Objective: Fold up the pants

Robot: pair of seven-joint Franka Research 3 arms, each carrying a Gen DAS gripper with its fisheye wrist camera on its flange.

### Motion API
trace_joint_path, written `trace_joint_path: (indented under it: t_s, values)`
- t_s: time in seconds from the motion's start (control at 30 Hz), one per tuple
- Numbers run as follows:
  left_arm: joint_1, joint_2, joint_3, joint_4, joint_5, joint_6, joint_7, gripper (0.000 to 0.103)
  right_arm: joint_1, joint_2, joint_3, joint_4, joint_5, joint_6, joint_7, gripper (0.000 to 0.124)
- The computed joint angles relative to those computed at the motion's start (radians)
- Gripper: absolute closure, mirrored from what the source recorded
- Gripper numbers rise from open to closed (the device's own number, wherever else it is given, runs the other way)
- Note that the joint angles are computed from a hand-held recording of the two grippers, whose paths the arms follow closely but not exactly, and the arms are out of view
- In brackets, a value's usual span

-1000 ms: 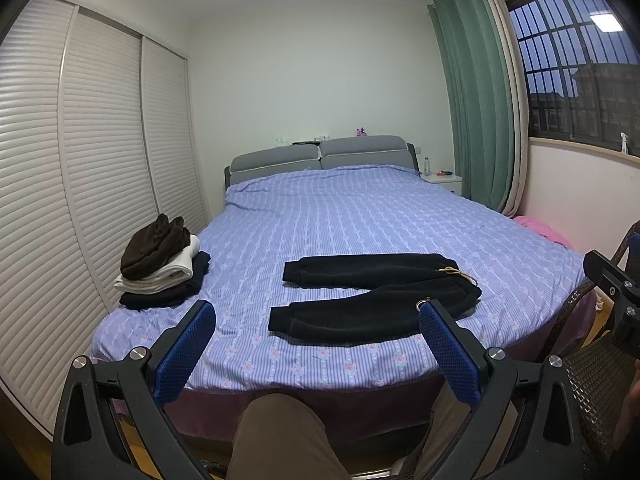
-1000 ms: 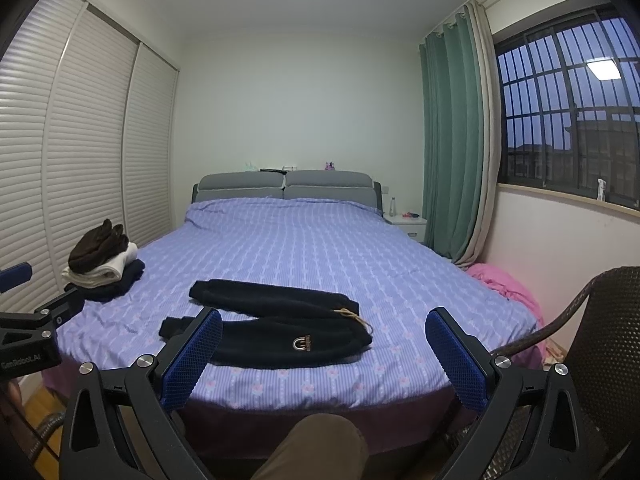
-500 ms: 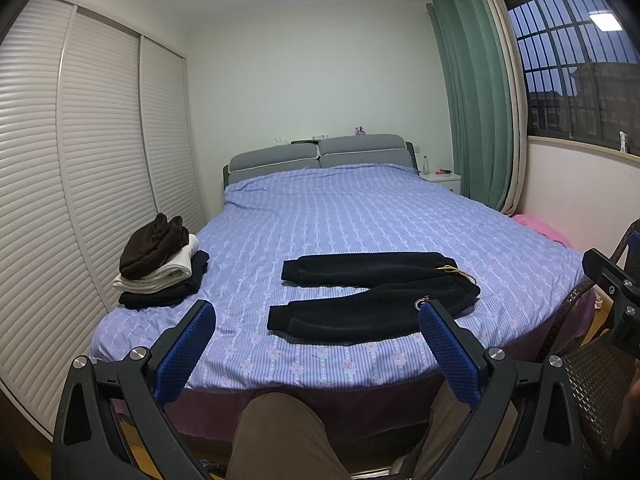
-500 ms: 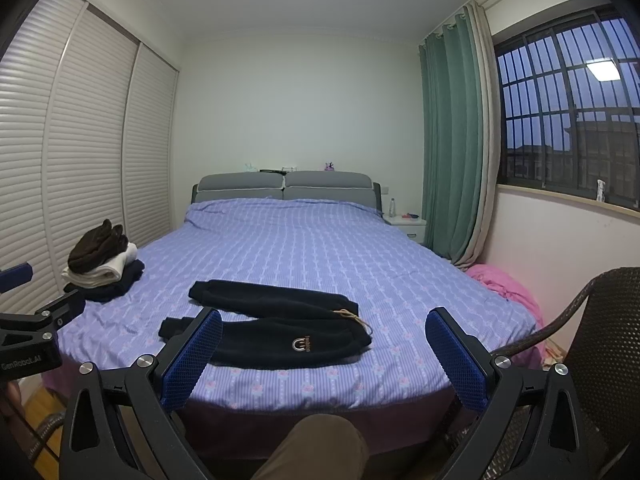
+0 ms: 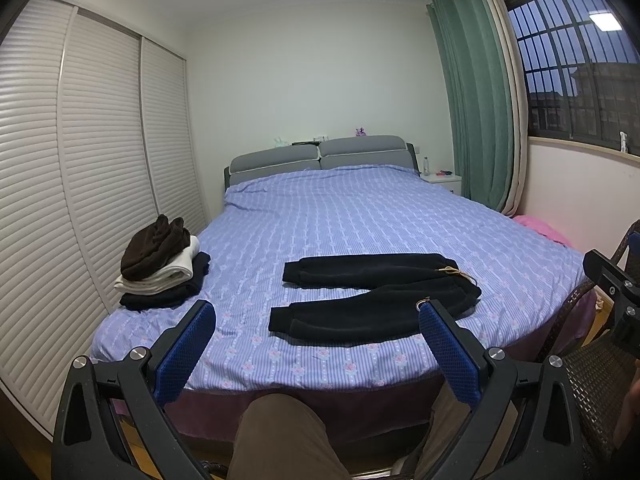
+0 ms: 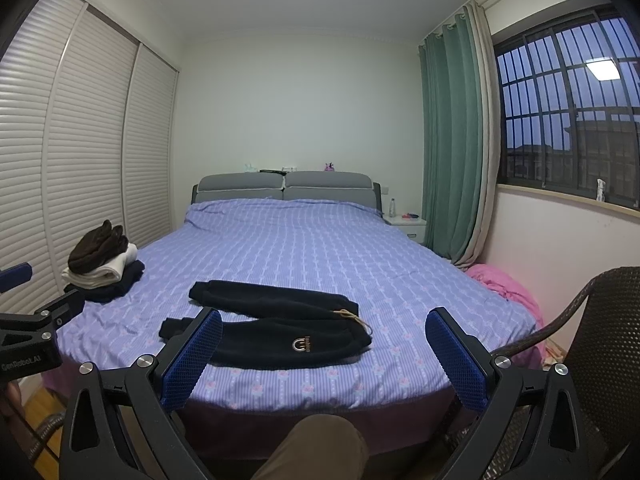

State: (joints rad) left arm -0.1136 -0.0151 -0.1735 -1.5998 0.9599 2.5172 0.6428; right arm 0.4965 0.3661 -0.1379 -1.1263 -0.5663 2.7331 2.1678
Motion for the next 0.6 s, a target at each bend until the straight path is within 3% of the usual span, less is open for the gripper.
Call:
trace_joint_path:
  t_s: [0.6]
  values:
    - [-0.001,0.004,0.001,0.010,0.001,-0.005,0.004,0.000,0.003,0.008,-0.002,0.010,0.002,-0.006,-0.001,0.021]
